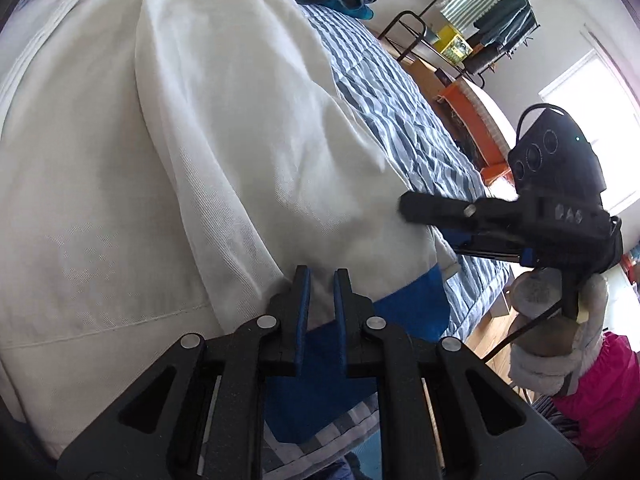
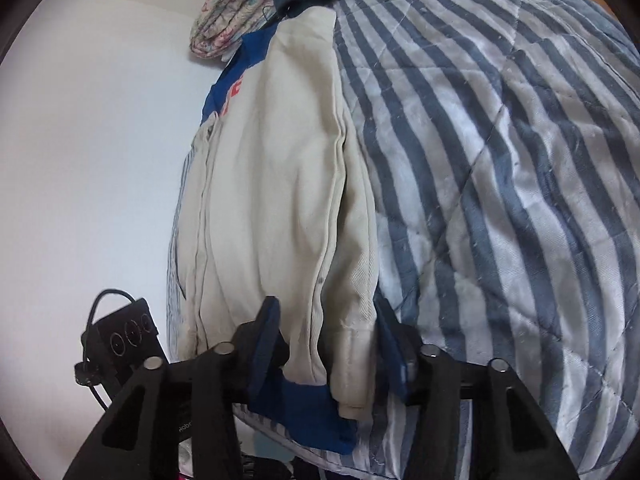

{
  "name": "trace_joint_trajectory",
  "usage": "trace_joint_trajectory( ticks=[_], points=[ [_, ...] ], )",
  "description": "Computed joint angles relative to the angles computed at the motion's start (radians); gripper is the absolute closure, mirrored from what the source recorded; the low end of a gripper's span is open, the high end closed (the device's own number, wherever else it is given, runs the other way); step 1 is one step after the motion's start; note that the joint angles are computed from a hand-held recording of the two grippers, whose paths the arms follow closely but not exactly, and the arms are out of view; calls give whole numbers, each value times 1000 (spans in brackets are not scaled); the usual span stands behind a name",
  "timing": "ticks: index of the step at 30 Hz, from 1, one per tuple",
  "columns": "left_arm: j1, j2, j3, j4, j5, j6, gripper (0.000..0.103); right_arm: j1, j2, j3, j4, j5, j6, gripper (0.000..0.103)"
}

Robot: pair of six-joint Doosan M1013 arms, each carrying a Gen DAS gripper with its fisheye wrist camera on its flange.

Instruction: Fold large clothes

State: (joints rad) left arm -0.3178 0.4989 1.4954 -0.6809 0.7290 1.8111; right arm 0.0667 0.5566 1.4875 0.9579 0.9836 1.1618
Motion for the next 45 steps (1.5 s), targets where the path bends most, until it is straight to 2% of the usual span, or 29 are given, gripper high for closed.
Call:
trace_joint_trajectory(
  ticks=[3, 5, 7, 8, 12, 14, 16, 26, 34, 40, 45],
  points=[
    [3, -15, 9, -7, -13, -25, 94, 28, -3, -8, -62, -27, -5, 63],
    [-2, -35, 28, 8, -57, -25, 94, 52, -6, -22, -153, -55, 45, 82],
    [-11, -41, 30, 108, -77, -93, 94, 73, -13, -33, -237, -83, 88, 90],
    [-10, -29, 19, 144, -46, -124, 94, 84, -18, -37, -275, -102, 103, 92],
    [17, -32, 38, 46, -40, -120, 94, 142, -35, -56, -475, -168, 183, 94],
    [27, -51, 47, 36, -55, -133, 94, 177, -48, -59, -609, -209, 228, 95],
    [46, -79, 61, 9, -78, -135, 94, 198, -56, -66, -680, -236, 260, 95],
    [183, -212, 134, -74, -217, -119, 94, 286, -68, -91, -994, -287, 407, 97],
    [289, -248, 199, -233, -286, -99, 94, 390, -55, -137, -1219, -295, 404, 97],
    [334, -263, 220, -310, -308, -47, 94, 476, -5, -187, -1310, -274, 304, 97],
    [356, -276, 240, -315, -328, -63, 94, 496, 65, -249, -1190, -184, 169, 97]
  ],
)
